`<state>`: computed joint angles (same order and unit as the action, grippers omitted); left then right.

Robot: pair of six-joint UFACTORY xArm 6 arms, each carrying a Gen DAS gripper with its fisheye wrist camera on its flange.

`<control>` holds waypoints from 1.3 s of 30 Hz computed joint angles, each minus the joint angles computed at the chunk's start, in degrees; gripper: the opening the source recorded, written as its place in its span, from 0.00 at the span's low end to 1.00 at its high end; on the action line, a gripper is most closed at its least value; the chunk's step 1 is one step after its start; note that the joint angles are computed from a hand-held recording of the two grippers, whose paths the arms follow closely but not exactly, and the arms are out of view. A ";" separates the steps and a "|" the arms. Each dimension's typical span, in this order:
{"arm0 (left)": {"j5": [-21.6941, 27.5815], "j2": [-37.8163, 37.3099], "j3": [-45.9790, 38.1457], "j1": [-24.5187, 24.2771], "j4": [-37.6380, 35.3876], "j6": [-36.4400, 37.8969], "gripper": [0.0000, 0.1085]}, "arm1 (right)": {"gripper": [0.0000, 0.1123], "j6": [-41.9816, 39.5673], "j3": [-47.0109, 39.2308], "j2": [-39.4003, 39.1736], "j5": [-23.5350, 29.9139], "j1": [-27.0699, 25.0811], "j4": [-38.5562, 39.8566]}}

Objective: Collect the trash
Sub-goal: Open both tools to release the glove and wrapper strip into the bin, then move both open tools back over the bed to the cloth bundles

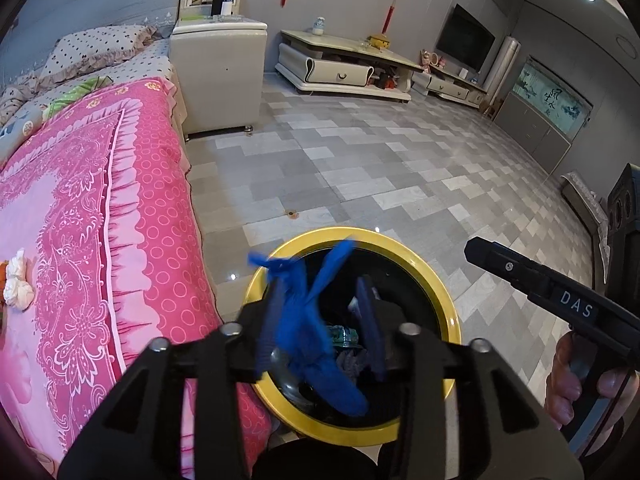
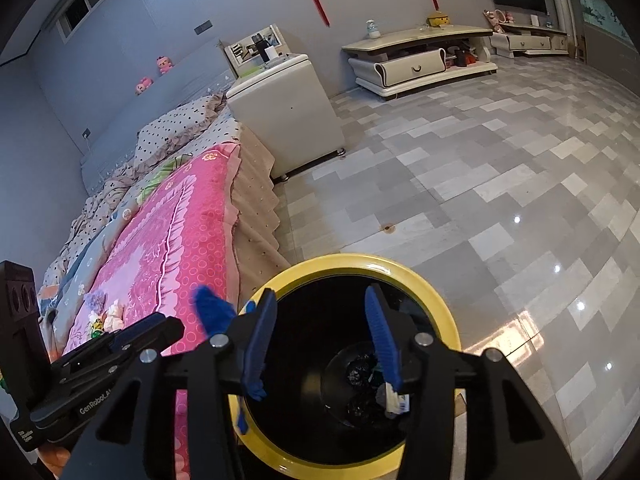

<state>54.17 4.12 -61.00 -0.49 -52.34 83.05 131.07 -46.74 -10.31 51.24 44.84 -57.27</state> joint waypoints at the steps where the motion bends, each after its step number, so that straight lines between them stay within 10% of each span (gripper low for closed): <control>1: -0.08 -0.24 0.13 0.16 -0.19 0.29 0.43 | 0.41 0.18 -0.03 -0.10 0.47 0.22 0.15; 12: -1.05 0.43 -3.26 4.91 -2.28 2.85 0.67 | 0.54 -1.90 -4.62 2.28 0.12 1.27 -1.58; 39: 4.10 22.51 -35.04 27.35 1.05 0.63 0.68 | 0.59 -35.56 -51.24 36.04 -8.92 -1.55 8.17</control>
<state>58.28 26.63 -96.04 26.86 -51.29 83.68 95.50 -97.98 25.73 42.32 43.29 -49.10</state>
